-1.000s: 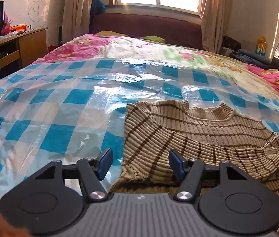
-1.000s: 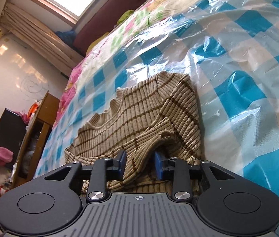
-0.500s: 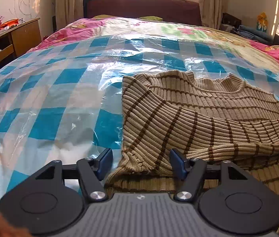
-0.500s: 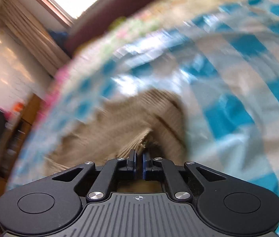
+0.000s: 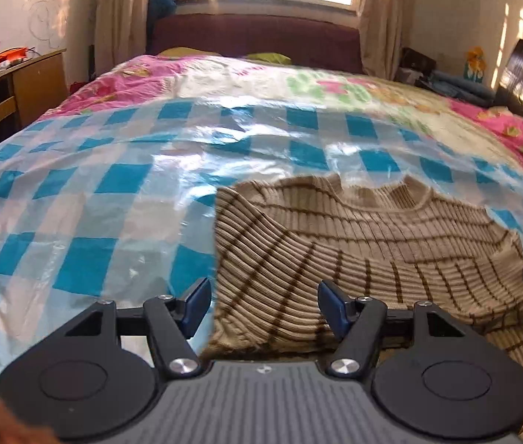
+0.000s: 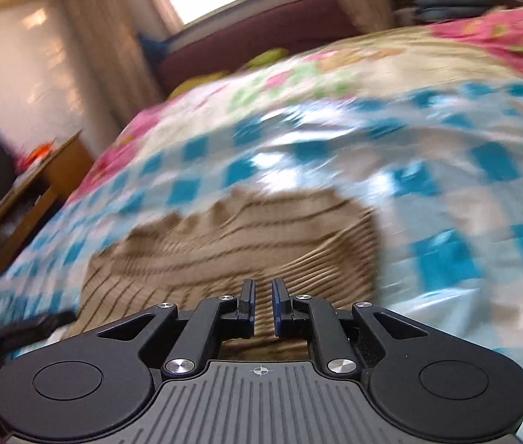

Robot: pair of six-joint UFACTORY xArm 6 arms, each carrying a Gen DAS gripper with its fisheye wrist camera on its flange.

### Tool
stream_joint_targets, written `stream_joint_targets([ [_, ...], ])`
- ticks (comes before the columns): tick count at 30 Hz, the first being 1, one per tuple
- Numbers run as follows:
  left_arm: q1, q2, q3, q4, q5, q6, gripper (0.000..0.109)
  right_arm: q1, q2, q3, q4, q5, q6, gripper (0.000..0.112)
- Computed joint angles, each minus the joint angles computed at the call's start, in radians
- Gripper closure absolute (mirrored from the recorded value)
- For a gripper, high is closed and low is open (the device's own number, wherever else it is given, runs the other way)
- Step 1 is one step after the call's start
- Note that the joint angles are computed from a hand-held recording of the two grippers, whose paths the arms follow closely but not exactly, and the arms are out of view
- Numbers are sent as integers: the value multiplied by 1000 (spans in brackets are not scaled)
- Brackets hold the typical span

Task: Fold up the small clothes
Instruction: 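Move both grippers toward the sweater hem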

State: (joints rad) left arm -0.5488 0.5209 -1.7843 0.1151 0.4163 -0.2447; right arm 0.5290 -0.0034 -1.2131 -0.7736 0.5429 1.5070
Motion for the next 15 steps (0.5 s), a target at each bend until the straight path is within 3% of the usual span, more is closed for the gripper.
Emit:
stream_joint_targets([
  [2, -7, 25, -29, 31, 60, 5, 41, 1, 47, -27, 84, -21, -105, 100],
  [4, -1, 22, -10, -4, 69, 48, 39, 8, 79, -54, 168, 34, -196, 99],
  [10, 20, -28, 49, -76, 25, 75, 37, -11, 38, -14, 187, -15, -195, 97],
  [15, 10, 54, -90, -105, 23, 90, 37, -16, 106, -102, 179, -29, -242, 97],
])
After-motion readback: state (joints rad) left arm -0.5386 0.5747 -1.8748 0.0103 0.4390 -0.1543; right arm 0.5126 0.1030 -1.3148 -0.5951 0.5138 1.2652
